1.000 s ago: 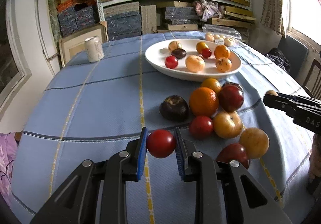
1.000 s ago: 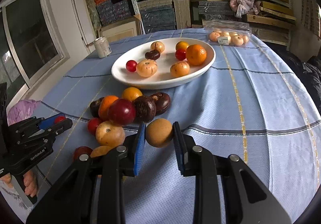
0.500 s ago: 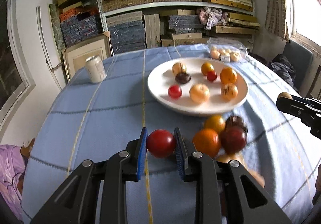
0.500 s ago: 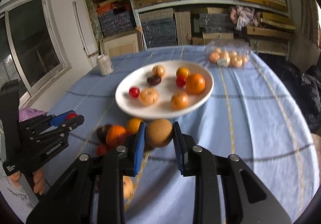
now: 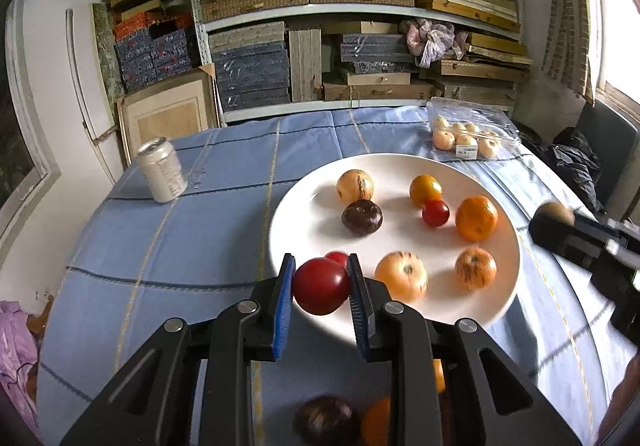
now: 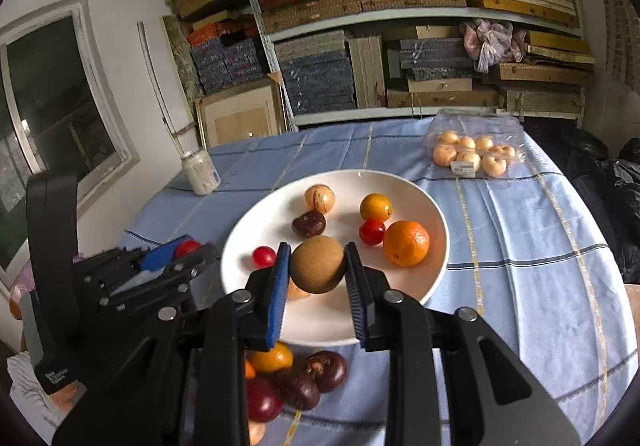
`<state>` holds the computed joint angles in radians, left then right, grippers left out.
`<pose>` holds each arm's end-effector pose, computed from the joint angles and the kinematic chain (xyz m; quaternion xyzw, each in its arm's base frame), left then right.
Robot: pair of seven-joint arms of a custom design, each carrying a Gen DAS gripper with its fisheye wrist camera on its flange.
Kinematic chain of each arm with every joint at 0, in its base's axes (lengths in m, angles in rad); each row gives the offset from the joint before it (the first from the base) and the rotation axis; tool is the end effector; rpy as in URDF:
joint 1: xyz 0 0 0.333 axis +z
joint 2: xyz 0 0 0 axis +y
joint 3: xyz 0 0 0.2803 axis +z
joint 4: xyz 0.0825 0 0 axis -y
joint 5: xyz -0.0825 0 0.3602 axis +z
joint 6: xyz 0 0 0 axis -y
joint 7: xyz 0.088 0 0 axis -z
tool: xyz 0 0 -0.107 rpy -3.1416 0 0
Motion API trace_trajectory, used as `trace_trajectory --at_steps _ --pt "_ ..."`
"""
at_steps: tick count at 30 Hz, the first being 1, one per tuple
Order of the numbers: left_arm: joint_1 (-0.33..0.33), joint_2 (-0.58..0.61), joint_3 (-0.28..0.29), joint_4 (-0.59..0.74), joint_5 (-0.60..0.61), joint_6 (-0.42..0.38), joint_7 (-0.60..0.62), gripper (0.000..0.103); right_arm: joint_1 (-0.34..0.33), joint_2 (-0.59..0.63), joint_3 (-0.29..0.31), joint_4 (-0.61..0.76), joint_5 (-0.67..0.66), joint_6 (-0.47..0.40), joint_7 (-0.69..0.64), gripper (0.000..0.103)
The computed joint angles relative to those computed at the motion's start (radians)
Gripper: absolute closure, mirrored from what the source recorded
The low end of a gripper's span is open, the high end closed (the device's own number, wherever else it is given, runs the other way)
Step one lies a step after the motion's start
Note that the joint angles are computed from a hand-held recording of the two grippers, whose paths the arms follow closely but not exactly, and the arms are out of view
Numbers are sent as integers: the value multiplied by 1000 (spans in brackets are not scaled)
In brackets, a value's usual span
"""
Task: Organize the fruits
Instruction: 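Carry both fruits onto the white plate and open both tools, then move both open tools back over the fruit pile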
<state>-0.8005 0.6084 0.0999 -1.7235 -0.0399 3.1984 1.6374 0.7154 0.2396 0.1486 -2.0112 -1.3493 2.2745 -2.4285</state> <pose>0.5177 -0.4472 0.3267 -0.3532 0.8352 -0.3693 0.2034 0.3975 0.4247 0.3341 -0.4544 0.7579 -0.3182 0.3432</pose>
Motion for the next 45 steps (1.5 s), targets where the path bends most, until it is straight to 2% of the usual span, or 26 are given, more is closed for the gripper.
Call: trace_trajectory --at_steps 5,11,13,15,17,22,24,26,28,32,35,38,41,45 --pt "-23 100 29 143 24 -61 -38 77 -26 42 -23 7 15 62 -13 77" --pt "3 178 0 261 79 -119 -75 77 -30 68 -45 13 21 83 -13 76" --pt "30 203 -29 304 89 -151 -81 77 -27 73 -47 13 22 75 -19 76" --pt "84 231 -98 356 87 -200 -64 77 -24 89 -48 27 35 63 -46 76" --pt "117 251 -141 390 89 -233 -53 76 -19 105 -51 43 34 60 -70 76" --pt "146 274 -177 418 101 -247 -43 75 -1 144 -62 85 39 48 -134 76" --pt "148 274 -177 417 103 -250 -43 71 2 148 -71 86 32 60 -125 74" --pt "151 272 -179 414 102 -250 -48 53 4 137 -77 70 28 64 -102 69" --pt "138 252 -155 386 107 -224 -74 47 2 110 -80 41 5 72 -58 69" --pt "149 187 -155 310 102 -191 -89 42 -2 22 -63 -49 -70 49 86 67" --pt "164 91 -150 179 87 -122 -105 33 -13 -41 -33 -115 -101 10 182 53" --pt "154 -25 -113 0 68 -27 -118 27 -32 -86 -4 -162 -135 14 260 53" --pt "139 -121 -77 -180 26 62 -109 27 -34 -99 27 -169 -148 -9 280 53" --pt "215 -189 -132 -347 -25 90 -63 27 -7 -83 61 -156 -147 -44 289 52"
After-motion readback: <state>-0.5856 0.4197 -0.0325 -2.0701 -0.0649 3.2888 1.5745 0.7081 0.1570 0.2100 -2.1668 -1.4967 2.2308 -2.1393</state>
